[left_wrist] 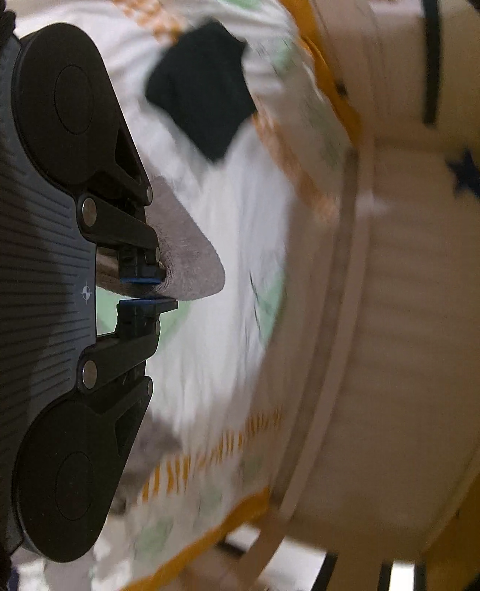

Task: Fold large clothes
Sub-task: 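Carry the sleeve cuff with the left tool across the hoodie body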

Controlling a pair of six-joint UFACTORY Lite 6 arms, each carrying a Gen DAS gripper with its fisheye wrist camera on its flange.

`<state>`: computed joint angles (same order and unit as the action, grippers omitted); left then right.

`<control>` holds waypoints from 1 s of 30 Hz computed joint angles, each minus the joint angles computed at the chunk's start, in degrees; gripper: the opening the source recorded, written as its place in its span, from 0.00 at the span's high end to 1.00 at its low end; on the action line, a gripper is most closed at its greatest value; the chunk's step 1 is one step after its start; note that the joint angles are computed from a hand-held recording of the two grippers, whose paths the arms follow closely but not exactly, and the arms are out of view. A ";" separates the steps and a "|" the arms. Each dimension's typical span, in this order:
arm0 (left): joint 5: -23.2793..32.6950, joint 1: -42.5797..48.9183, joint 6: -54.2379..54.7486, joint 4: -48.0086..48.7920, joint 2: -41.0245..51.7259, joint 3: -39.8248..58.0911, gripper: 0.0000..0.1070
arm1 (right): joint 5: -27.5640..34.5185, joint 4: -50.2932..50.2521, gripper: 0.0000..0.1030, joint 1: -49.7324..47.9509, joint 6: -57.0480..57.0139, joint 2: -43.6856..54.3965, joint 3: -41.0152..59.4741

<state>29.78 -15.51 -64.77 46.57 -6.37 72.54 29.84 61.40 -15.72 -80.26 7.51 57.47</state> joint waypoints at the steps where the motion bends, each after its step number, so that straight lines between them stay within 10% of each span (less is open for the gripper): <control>1: 1.52 -3.02 -1.52 1.31 2.30 2.92 0.94 | -1.21 1.66 0.26 -1.18 -2.63 0.97 0.59; 24: 6.47 -28.74 -9.59 -5.02 59.57 52.16 0.93 | 4.57 -6.62 0.26 -9.66 7.81 14.40 16.26; 30: 1.50 -29.92 -10.99 -2.77 52.34 39.50 0.81 | 3.79 -7.41 0.26 -9.39 9.60 15.64 17.07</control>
<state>31.28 -45.43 -75.75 43.80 45.97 112.03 33.63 53.99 -25.11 -70.67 23.15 74.53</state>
